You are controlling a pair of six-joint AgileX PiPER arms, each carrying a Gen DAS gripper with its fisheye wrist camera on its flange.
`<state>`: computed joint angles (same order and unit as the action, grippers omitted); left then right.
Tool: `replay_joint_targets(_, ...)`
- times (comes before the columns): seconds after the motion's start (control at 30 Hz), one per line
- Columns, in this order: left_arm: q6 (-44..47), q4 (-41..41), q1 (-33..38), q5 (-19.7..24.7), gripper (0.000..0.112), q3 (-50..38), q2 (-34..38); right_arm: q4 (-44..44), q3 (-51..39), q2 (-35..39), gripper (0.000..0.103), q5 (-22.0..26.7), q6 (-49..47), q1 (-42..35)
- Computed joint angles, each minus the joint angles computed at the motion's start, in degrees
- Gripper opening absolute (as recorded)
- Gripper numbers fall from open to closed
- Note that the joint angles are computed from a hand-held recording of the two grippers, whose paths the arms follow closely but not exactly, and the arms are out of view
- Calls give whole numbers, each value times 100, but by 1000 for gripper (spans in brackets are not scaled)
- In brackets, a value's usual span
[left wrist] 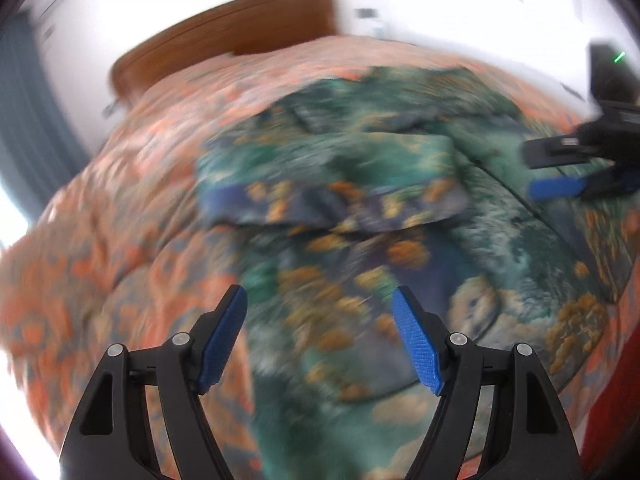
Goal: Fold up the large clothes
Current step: 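Grasp the jacket side with the right gripper and fold it over the body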
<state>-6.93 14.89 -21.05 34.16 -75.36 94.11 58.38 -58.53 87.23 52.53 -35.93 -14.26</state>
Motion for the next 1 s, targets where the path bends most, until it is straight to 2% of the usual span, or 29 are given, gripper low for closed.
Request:
replay_joint_targets(0.13, -26, -406, 359, -175, 77, 464, -348, 729, -828, 1346, 71, 65, 649, 389)
replay_joint_targets(0.2, -40, -455, 439, -239, 77, 608, -423, 898, -1203, 1770, 71, -176, 891, 625)
replay_joint_targets(0.3, -20, -577, 532, -314, 77, 813, -498, 590, -1681, 2218, 71, -369, 1517, 882)
replay_joint_targets(0.37, -34, -669, 603, -358, 77, 882, -490, 389, -1822, 2357, 51, -589, 1932, 1022)
replay_joint_targets(0.4, -61, -707, 640, -371, 77, 894, -479, 63, -1982, 2402, 31, -612, 2159, 1110)
replay_joint_targets(0.43, -34, -790, 691, -394, 77, 929, -490, -302, -2193, 2450, 23, -564, 2324, 1204)
replay_joint_targets(0.5, 22, -952, 788, -413, 77, 966, -511, -978, -2599, 2408, 19, -499, 2560, 1381)
replay_joint_targets(0.6, 124, -1209, 924, -415, 77, 932, -490, -2139, -3470, 2271, 17, -364, 2713, 1647)
replay_joint_targets(0.67, 125, -1268, 970, -422, 77, 918, -481, -2909, -4376, 2289, 17, -190, 2666, 1772)
replay_joint_targets(0.73, 120, -1312, 998, -441, 77, 926, -469, -3306, -5040, 2318, 17, -71, 2460, 1780)
replay_joint_targets(0.8, 92, -1302, 999, -450, 77, 938, -427, -3681, -5998, 2549, 17, 162, 2350, 1694)
replay_joint_targets(0.93, 45, -1240, 968, -443, 77, 932, -320, -4160, -7890, 3493, 16, 817, 2574, 1360)
replay_joint_targets(1.0, 9, -1194, 930, -427, 77, 925, -289, -4377, -8394, 3849, 15, 1006, 2643, 1141)
